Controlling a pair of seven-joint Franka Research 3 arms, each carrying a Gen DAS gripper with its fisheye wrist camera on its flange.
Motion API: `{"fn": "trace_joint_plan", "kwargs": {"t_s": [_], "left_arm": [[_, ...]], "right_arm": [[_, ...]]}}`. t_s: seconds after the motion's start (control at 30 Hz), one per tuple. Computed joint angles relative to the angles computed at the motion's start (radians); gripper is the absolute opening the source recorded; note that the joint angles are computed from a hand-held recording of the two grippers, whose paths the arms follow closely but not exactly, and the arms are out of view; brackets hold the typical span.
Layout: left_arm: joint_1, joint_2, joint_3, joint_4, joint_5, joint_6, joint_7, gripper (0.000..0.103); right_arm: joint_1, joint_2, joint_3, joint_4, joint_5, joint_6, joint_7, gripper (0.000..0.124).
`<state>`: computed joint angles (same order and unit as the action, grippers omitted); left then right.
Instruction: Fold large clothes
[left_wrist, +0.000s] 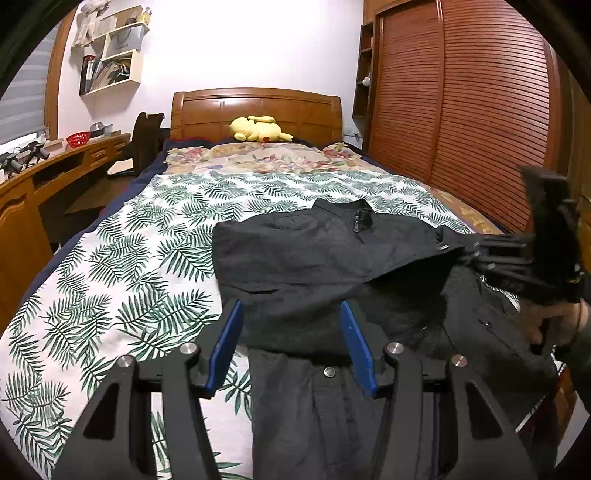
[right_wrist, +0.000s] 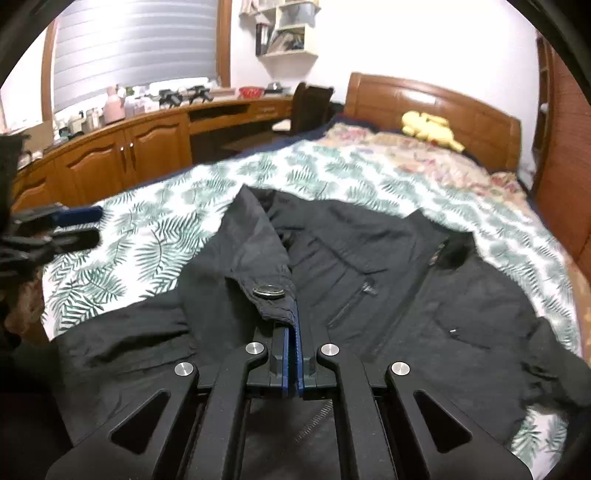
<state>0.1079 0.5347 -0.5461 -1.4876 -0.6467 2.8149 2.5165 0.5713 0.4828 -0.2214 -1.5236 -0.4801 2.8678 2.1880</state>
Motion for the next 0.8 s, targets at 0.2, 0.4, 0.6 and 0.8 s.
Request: {"fn": "trace_joint_plan", "kwargs": {"t_s": [0.2, 0.4, 0.6, 0.8], "left_arm": [[-0.008, 0.003, -0.001, 0.005, 0.008, -0.004, -0.003, 0.054], [-0.018, 0.007, -0.002, 0.008, 0.019, -0.001, -0.012, 0.054], [-0.022, 0.013, -0.005, 0.017, 0.029, -0.004, -0.019, 0.054], [-0.026, 0.016, -0.009, 0.018, 0.037, -0.001, -0.023, 0.054]], "right_arm": [[0.056, -0.099, -0.062, -0.100, -0.166, -0.004, 0.148, 0.000], [0.034, -0.162, -0.039, -0.166, -0.285, -0.043, 0.263, 0.000], [0.028, -0.234, -0.032, -0.217, -0.467, -0.113, 0.422, 0.000], [-0.007, -0.309, 0.009, -0.284, -0.559, -0.275, 0.509, 0.000]]}}
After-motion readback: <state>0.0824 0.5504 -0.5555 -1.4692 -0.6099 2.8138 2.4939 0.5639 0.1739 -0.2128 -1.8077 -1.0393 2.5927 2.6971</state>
